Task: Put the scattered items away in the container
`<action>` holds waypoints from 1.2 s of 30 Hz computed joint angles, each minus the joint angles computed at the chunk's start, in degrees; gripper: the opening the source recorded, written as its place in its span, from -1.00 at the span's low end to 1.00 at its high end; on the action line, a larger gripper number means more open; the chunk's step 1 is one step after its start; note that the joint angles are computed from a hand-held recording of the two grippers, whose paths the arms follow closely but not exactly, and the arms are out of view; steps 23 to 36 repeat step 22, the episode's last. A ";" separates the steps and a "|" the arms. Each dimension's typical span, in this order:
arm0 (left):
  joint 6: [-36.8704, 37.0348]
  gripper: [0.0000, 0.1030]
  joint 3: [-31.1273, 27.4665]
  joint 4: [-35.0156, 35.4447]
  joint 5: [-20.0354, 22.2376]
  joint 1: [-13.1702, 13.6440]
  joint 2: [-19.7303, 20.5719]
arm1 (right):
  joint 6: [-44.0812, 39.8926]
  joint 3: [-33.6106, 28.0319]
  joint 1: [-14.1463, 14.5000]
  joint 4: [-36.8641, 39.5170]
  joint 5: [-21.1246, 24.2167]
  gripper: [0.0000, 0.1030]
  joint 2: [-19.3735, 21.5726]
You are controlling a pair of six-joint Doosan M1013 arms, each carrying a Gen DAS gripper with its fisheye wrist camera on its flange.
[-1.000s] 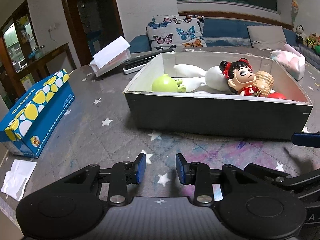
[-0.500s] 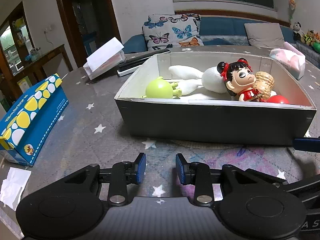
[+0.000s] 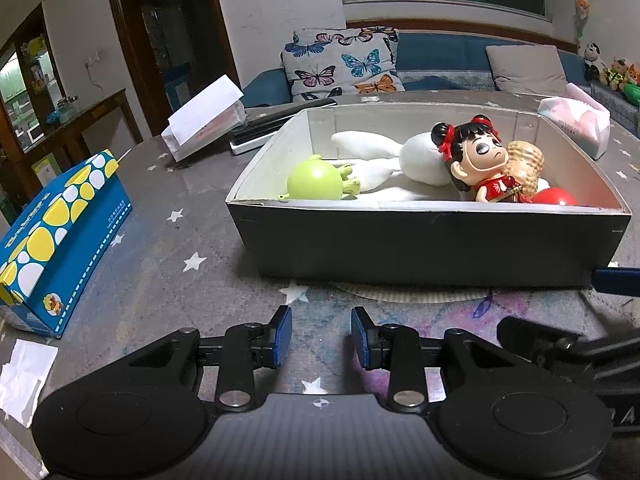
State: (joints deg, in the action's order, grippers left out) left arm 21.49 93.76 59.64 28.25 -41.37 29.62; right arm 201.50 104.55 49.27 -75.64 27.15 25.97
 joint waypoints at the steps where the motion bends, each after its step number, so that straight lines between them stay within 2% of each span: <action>1: 0.23 -0.32 -0.04 -0.28 0.03 -0.03 0.03 | -0.10 -0.02 0.02 0.07 0.27 1.00 0.05; 16: 1.37 -0.33 -0.52 -1.89 -0.05 -0.13 0.27 | -2.02 -0.86 0.85 1.02 3.25 1.00 0.83; 19: -0.39 -0.34 -0.09 0.02 -0.82 -0.12 0.10 | -1.29 -0.75 0.92 0.42 3.51 1.00 0.76; 36: -0.07 -0.34 -0.19 -0.25 -1.14 0.02 0.11 | -0.79 -0.67 0.96 -0.02 3.73 1.00 0.70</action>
